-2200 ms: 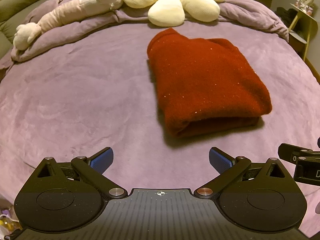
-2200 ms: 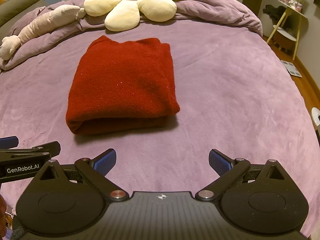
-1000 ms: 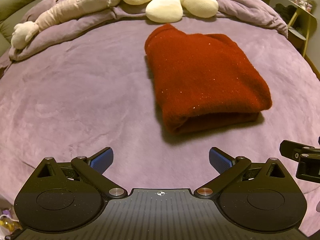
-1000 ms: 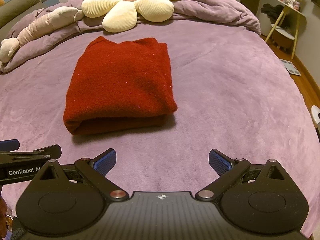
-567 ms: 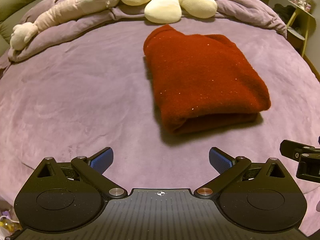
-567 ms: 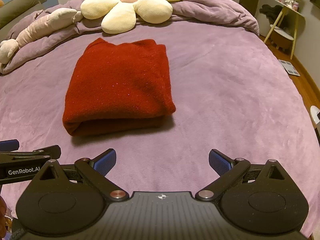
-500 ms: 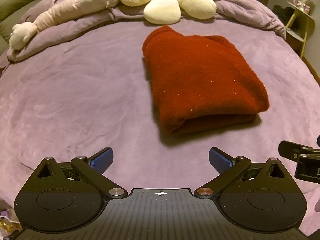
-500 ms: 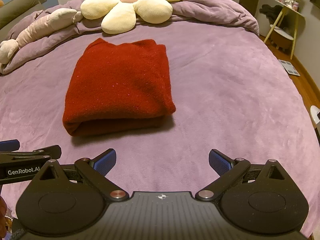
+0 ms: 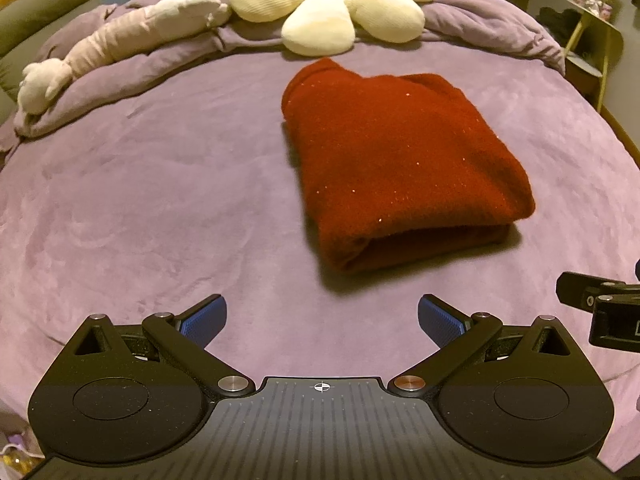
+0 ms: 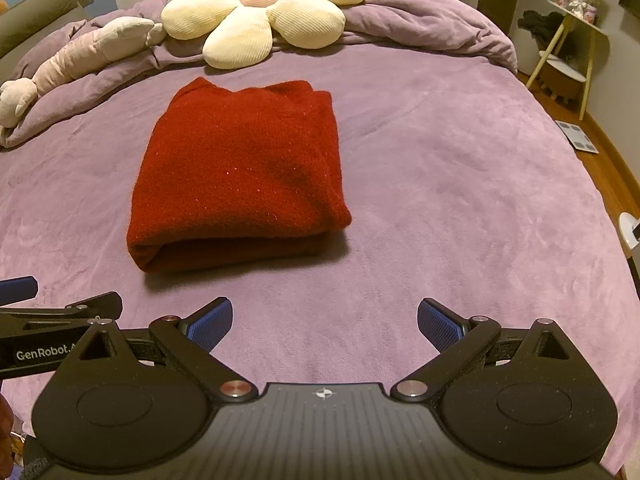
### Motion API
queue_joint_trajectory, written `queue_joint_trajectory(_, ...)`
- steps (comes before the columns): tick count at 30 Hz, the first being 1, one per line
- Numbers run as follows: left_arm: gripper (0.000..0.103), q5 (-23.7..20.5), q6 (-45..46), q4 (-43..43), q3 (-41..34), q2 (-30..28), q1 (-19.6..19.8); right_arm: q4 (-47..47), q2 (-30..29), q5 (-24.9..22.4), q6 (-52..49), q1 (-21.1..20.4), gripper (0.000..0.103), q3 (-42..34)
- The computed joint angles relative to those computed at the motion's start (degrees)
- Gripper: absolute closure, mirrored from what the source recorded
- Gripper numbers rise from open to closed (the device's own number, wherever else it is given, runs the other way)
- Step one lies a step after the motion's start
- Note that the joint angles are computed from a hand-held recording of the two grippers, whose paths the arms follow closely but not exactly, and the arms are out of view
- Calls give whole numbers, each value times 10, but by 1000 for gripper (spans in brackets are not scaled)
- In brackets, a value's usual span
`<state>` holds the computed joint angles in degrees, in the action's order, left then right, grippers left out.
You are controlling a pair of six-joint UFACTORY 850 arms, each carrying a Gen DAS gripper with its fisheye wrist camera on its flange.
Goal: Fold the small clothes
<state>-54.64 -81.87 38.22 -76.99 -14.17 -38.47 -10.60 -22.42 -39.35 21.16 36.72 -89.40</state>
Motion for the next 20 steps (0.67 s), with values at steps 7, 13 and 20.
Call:
queue_joint_trajectory(7,0,0,4,-7,1,3,-2,-9,4,0,7,5,4,1)
queue_joint_trajectory(13,0,-10,9,-7,-2,1,-6,-18,9,-2,16,8,4,6)
queue_joint_trajectory(20,0,-14,16,-16,-1,2,-10,-25,16,-3,25,10,4,10)
